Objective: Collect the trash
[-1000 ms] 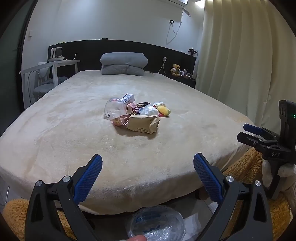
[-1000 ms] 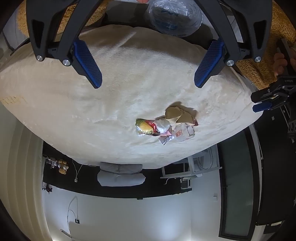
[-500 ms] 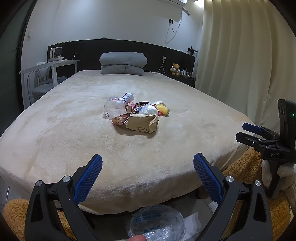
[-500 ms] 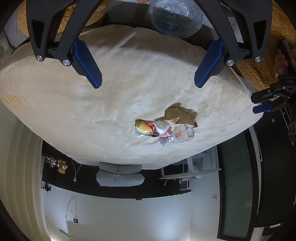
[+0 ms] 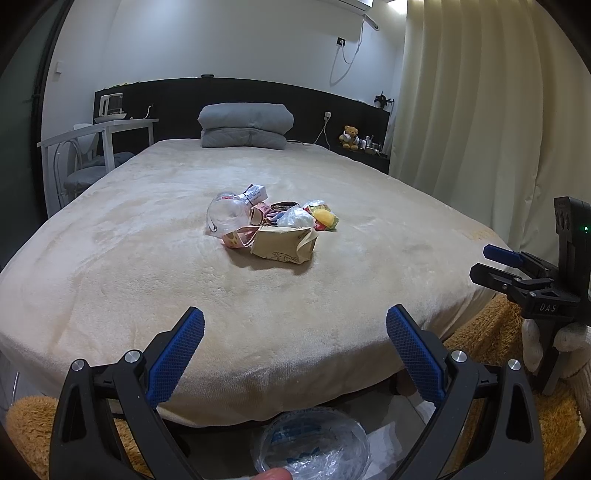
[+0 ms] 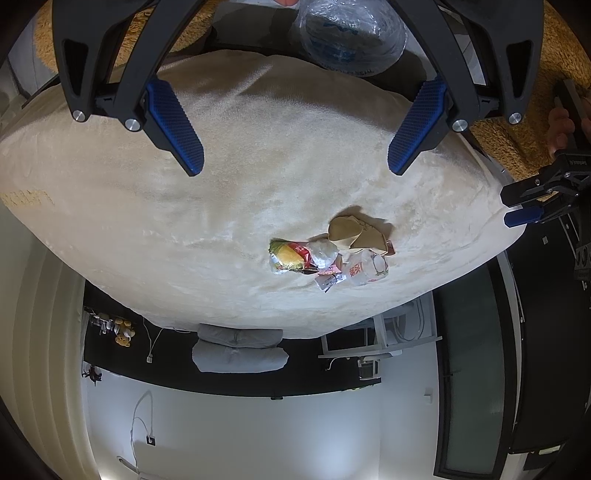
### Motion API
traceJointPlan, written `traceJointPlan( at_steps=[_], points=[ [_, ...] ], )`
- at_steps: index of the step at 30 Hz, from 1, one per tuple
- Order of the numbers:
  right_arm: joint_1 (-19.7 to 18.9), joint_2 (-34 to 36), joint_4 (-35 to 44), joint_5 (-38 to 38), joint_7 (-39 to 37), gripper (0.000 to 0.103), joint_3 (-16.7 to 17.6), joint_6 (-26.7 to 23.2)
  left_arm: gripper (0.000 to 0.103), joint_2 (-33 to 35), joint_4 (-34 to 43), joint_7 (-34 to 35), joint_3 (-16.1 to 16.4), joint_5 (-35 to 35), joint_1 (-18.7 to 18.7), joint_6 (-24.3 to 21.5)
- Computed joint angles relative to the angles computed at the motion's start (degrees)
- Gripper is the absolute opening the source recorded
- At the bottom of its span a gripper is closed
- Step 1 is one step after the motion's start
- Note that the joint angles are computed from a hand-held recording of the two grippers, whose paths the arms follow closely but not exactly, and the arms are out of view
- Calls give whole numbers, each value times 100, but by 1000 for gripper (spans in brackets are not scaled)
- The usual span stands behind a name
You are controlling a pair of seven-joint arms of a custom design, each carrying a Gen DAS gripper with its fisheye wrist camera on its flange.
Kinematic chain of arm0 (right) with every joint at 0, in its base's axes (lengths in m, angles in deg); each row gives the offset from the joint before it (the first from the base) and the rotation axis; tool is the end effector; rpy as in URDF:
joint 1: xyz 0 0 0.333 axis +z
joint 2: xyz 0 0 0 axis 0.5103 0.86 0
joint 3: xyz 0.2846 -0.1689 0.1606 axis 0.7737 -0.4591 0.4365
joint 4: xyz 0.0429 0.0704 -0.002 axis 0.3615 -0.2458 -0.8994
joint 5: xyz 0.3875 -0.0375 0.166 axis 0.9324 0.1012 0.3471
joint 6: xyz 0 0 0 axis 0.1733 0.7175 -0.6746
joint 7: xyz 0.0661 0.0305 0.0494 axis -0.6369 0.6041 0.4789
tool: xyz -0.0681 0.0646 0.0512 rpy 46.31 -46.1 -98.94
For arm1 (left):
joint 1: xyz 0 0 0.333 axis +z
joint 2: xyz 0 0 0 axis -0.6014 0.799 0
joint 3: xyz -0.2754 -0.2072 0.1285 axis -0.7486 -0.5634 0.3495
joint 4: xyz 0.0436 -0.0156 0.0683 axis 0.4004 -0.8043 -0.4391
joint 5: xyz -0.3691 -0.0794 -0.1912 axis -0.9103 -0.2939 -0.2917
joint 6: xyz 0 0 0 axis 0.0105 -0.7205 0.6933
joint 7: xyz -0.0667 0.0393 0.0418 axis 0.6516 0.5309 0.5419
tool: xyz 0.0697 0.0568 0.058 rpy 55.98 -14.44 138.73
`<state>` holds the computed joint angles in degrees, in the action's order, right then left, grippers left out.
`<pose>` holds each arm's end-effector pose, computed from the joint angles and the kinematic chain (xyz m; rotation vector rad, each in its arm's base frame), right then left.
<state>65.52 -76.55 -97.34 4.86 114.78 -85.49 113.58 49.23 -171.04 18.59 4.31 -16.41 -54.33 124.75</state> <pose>0.4554 0.2501 0.5634 -1.8458 1.0243 -0.5477 0.3569 -0.3685 0.5979 -1.6695 1.5522 -1.0443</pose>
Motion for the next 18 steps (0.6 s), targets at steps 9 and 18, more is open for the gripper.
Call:
traceJointPlan(
  at_steps=[9, 18],
  points=[
    [78, -1, 0, 111, -137, 99, -56, 13, 97, 13, 20, -27, -6, 9, -13, -26],
    [50, -1, 7, 162, -177, 99, -17, 19, 97, 13, 20, -23, 0, -3, -23, -32]
  ],
)
